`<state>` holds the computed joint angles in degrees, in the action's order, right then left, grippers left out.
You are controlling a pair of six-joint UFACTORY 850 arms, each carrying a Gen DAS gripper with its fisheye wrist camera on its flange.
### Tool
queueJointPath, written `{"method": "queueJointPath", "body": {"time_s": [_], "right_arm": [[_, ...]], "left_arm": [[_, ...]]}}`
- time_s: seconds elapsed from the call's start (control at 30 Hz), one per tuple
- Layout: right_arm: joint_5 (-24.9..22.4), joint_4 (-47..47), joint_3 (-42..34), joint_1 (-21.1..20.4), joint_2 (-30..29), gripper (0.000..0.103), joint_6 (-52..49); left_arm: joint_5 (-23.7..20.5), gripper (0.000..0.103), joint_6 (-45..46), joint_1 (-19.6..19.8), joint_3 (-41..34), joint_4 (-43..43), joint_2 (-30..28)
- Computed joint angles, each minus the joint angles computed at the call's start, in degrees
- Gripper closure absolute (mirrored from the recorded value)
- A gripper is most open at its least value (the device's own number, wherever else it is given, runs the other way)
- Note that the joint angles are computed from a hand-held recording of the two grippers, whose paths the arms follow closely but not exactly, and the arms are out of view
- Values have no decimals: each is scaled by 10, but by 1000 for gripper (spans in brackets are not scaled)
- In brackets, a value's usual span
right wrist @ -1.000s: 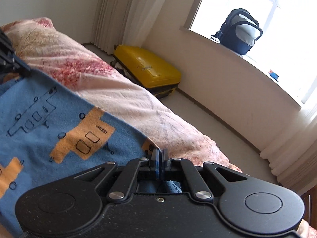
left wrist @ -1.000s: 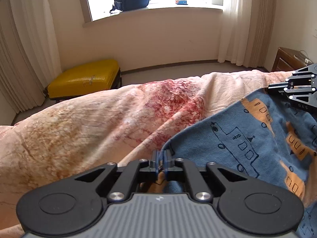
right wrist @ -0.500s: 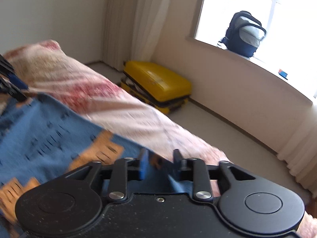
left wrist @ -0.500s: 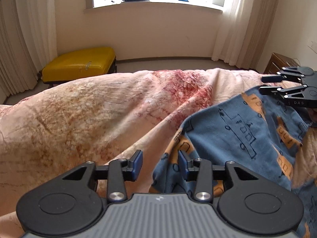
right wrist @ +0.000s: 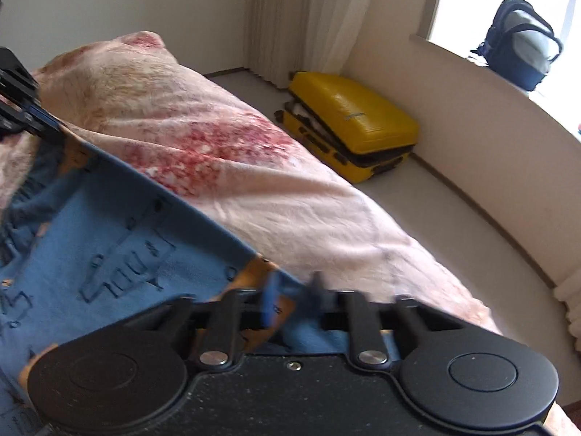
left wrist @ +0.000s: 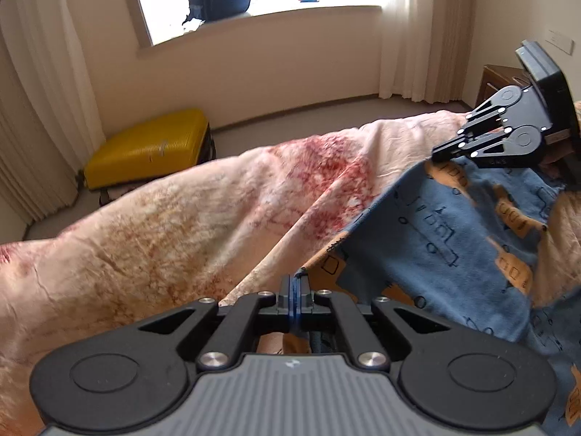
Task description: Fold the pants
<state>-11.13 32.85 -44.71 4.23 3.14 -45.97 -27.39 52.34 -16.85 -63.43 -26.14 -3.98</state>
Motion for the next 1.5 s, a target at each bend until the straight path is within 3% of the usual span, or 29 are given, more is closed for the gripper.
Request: {"method": "queueJointPath", "body": {"time_s": [0.07,0.23,0.3,0.4,0.5,0.63,0.77,0.8,0.87,0.93,0.97,1.07,1.13,1.3,1.43,1.5], "right_arm": [[15,-22,14,6,16,103,27],[78,-308,70,32,102,103,316],[80,-428,100,42,163,103,429],[48,-608,150,71,277,103,609],[-43,-761,191,142,393,103,789],[-279,-913,229,370,513,103,1018],[-485,-908,242,603,548,103,1119],[-510,-897,245,633,543,103,1127],[-498,-872,252,627,538,103,1107],[-457,-871,256,580,519,99,1049],[-462,-905,259,573,497,86,1048],[-391,-959,263,502,461,70,1018],[-347,-963,264,471,448,69,989],[-306,-1032,282,450,390,69,1009],[-349,-1137,296,451,336,70,1088],[-351,-1156,300,445,333,79,1107]], "left_arm": [[11,102,7,-2,12,0,13],[36,102,112,4,62,-88,72],[43,102,176,9,88,-140,101],[23,102,289,25,130,-235,152],[16,102,374,33,176,-296,205],[-2,102,454,48,239,-346,273],[-4,102,491,48,298,-357,328],[0,102,487,45,309,-352,339],[10,102,475,36,322,-339,352],[20,102,472,29,330,-343,360],[22,102,466,27,332,-344,364],[28,102,445,26,332,-338,365],[25,102,444,30,330,-332,362],[17,102,433,38,321,-318,350],[23,102,424,32,320,-296,348],[24,102,425,30,321,-293,350]]}}
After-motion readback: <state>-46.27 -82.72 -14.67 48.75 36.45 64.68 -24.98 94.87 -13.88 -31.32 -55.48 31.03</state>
